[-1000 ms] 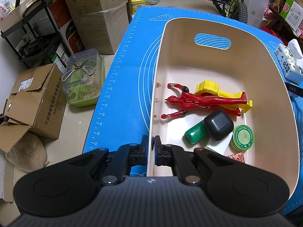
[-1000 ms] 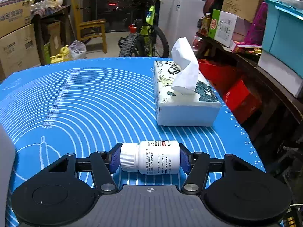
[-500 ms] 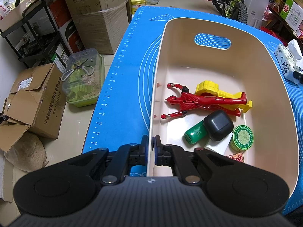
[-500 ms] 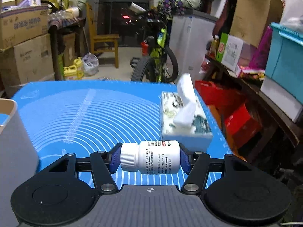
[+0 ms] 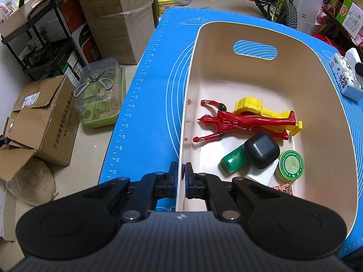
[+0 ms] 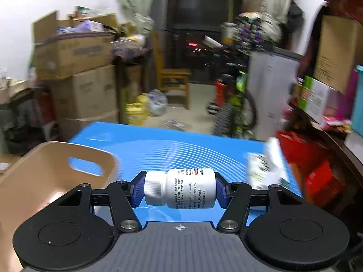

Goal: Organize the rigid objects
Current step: 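Carry the white pill bottle into the bin and open the right tool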

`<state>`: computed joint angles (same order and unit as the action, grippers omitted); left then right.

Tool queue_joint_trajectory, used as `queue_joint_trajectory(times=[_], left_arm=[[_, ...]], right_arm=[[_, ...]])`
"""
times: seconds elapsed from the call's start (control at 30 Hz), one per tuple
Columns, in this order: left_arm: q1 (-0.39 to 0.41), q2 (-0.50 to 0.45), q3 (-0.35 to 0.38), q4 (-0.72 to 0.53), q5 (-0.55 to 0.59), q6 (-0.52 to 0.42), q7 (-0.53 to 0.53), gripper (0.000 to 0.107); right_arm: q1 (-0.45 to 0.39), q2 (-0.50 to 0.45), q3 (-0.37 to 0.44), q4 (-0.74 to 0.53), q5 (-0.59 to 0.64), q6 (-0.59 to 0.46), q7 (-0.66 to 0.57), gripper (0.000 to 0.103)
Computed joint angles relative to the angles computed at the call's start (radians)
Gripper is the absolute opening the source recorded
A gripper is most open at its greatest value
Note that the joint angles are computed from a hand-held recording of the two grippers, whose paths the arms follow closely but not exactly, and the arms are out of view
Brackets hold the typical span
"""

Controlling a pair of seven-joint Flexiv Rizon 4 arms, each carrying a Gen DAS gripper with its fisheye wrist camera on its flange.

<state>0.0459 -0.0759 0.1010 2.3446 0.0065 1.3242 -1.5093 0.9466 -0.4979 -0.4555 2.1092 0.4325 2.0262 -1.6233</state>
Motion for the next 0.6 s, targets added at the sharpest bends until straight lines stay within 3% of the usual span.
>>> queue_joint_trajectory(times=[0.33,0.47,0.6], left_arm=[[0.002,0.002,-0.001,0.002,-0.006,-0.001,0.004,0.008],[0.002,0.002,-0.001,0.002,-0.005,-0.001,0.003,0.008],[0.001,0.002,-0.001,0.002,-0.005,-0.001,0.002,0.008]], right_arm=[[-0.133,0.081,0.283,0.012,-0.156,0.016,-0.075,0.064],[-0.102,0.068,0.298,0.009,-0.171,-0.002,-0.099,0.064],[-0.124,0.06,0.344,0.014,-0.226,-0.037,-0.084,0.064]])
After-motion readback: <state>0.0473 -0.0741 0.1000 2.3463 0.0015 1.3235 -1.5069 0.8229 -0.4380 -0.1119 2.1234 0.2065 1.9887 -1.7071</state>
